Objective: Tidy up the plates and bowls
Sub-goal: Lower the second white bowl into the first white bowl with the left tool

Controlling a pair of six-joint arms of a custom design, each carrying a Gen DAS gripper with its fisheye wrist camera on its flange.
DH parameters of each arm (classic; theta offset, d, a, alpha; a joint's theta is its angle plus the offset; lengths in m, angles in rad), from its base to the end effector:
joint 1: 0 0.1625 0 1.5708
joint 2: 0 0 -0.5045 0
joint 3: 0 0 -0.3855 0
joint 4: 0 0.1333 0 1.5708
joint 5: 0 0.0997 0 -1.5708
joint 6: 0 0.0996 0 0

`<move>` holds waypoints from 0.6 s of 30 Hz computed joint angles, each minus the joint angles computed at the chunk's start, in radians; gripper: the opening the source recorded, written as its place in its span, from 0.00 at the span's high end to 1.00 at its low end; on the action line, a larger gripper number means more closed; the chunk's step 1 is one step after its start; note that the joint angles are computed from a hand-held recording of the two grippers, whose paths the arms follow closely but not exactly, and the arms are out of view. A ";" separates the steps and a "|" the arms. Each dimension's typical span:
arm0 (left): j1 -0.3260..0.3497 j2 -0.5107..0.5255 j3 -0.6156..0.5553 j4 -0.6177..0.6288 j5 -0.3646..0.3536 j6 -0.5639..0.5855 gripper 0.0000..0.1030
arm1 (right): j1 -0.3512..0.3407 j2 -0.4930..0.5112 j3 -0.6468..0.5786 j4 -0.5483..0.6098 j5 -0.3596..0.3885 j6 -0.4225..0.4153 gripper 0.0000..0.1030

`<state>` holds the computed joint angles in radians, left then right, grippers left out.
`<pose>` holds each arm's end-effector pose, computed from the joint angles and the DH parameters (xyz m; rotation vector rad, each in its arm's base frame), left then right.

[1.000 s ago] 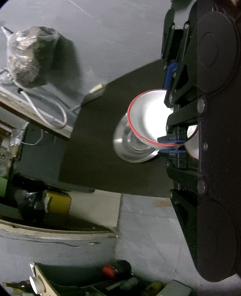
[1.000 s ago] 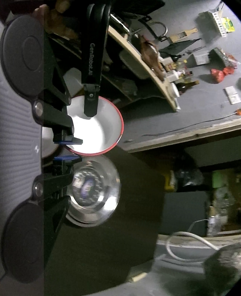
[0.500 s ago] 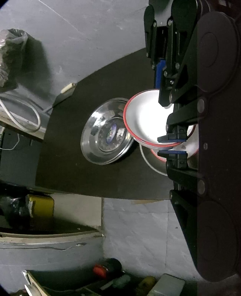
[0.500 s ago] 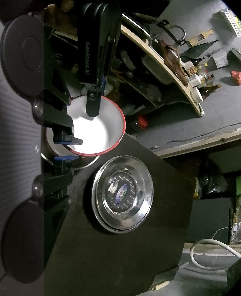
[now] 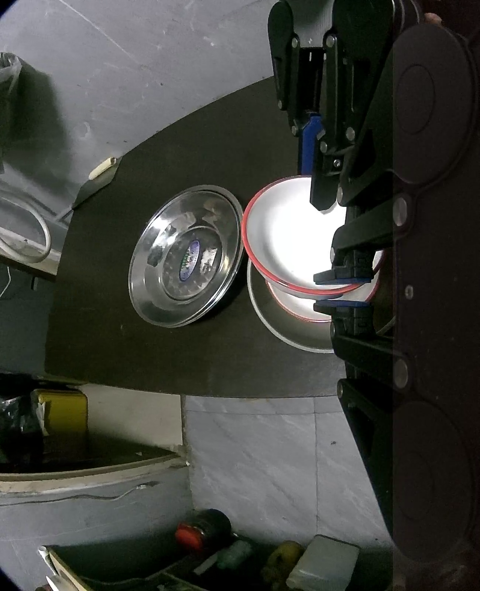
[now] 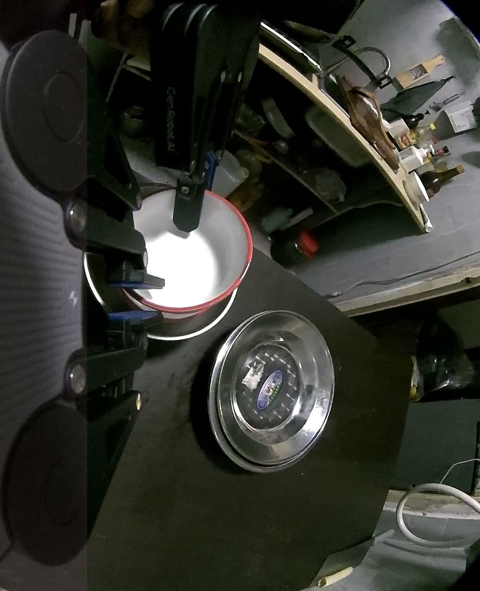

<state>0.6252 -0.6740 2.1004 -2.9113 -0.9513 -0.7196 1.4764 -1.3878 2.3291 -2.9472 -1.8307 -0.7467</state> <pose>-0.3276 -0.4722 0.0065 0.3301 2.5901 -0.5425 0.0648 -0.4579 0.3017 0.7919 -2.5848 0.4011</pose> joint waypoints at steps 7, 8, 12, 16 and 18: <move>0.008 0.006 -0.020 0.041 -0.004 -0.006 0.93 | 0.001 0.002 -0.002 0.006 -0.004 -0.002 0.87; 0.009 0.005 -0.022 0.048 -0.004 -0.008 0.93 | 0.000 0.003 -0.002 0.008 -0.005 -0.003 0.87; 0.012 0.005 -0.029 0.073 -0.004 -0.018 0.93 | 0.001 0.008 -0.007 0.016 -0.009 -0.003 0.87; 0.013 0.004 -0.033 0.091 -0.003 -0.027 0.92 | 0.001 0.011 -0.011 0.022 -0.009 -0.006 0.87; 0.015 0.004 -0.033 0.096 -0.004 -0.029 0.92 | 0.002 0.014 -0.014 0.023 -0.010 -0.005 0.87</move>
